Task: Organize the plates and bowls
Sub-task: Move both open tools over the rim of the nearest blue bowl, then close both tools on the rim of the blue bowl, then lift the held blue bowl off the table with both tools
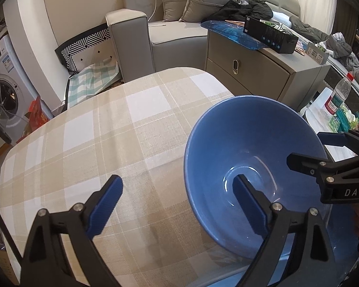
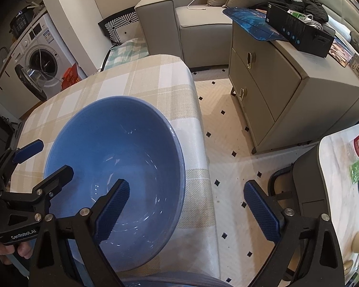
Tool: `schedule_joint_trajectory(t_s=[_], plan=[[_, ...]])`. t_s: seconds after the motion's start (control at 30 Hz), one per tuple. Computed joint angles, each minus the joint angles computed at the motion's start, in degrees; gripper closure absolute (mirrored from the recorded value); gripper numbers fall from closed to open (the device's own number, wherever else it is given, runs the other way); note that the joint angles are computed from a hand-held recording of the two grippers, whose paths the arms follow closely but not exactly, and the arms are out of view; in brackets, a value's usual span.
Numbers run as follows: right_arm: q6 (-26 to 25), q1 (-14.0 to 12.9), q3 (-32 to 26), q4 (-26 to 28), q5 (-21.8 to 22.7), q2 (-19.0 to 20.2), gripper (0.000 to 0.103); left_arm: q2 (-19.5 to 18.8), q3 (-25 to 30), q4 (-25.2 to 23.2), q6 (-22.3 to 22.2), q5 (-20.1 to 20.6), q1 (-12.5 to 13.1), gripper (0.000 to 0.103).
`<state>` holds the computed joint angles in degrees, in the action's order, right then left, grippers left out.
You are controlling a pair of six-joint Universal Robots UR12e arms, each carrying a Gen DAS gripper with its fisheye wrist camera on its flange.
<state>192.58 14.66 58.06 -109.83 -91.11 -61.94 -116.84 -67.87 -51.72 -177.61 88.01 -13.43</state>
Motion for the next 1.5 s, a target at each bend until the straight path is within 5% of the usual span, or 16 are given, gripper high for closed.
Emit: schedule_joint_trajectory(t_s=[0.33,0.57,1.03,1.2,1.5], plan=[[0.23,-0.01,-0.02,0.54,-0.02,0.20,0.022,0.02,-0.09,-0.47,0.79,-0.55,-0.04,0.020],[0.05,-0.10,0.37,0.28,-0.22,-0.14,0.035,0.06,0.09,-1.62,0.63,-1.45,0.18,0.041],[-1.00,0.04,0.45,0.36,0.68,-0.35,0.051,0.58,-0.35,-1.38,1.43,-2.40,0.20,0.062],[-1.92,0.22,0.56,0.27,0.66,-0.48,0.067,0.61,-0.36,-1.61,1.53,-2.95,0.29,0.068],[-2.68,0.22,0.82,0.07,1.17,-0.61,0.080,0.67,-0.44,-1.56,2.17,-3.63,0.21,0.083]])
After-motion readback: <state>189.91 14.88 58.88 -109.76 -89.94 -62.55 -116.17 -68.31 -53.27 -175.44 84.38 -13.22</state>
